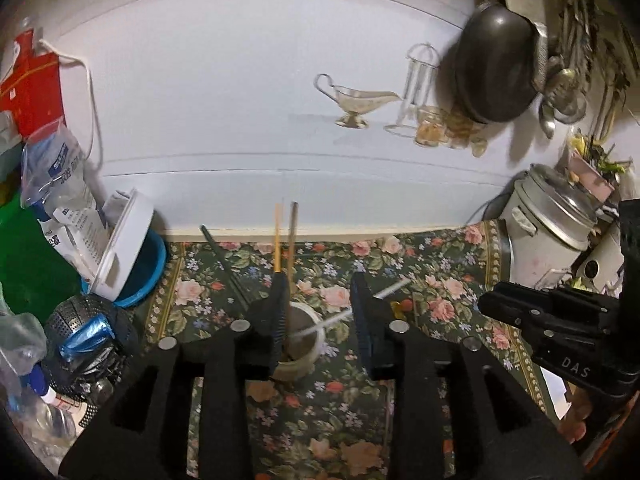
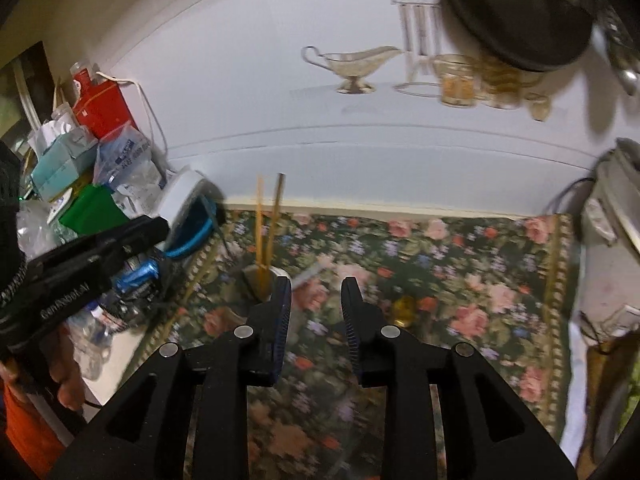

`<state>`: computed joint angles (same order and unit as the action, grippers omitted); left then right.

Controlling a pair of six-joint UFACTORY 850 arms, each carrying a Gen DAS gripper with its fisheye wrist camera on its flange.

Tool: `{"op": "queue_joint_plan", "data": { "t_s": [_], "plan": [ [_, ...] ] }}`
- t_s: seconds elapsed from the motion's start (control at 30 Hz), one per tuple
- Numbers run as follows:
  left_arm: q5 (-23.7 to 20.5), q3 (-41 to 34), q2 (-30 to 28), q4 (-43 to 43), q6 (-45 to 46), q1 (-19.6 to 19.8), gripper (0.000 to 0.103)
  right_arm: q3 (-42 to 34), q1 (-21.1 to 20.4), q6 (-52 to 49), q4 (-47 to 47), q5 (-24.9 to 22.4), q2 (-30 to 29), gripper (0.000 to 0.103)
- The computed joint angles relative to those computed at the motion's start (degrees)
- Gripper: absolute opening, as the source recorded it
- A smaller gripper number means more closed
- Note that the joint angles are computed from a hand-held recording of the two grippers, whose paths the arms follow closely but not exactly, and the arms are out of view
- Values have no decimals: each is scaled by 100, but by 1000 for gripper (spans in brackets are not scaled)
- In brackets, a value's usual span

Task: Organize utensils
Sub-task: 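Move both tools back down to the remaining chopsticks and gold spoon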

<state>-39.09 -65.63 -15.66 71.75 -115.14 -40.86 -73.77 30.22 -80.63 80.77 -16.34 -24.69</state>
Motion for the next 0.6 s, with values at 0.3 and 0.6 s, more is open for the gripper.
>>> {"op": "queue_joint_plan", "data": {
  "t_s": [0.3, 0.6],
  "plan": [
    [179, -423, -694, -917, 516, -226, 39, 348, -386, 1039, -1265, 16, -95, 24],
    [516, -615, -1431, -2365, 1560, -259, 39, 114, -509, 2782, -2978, -686, -970, 24]
  ]
}}
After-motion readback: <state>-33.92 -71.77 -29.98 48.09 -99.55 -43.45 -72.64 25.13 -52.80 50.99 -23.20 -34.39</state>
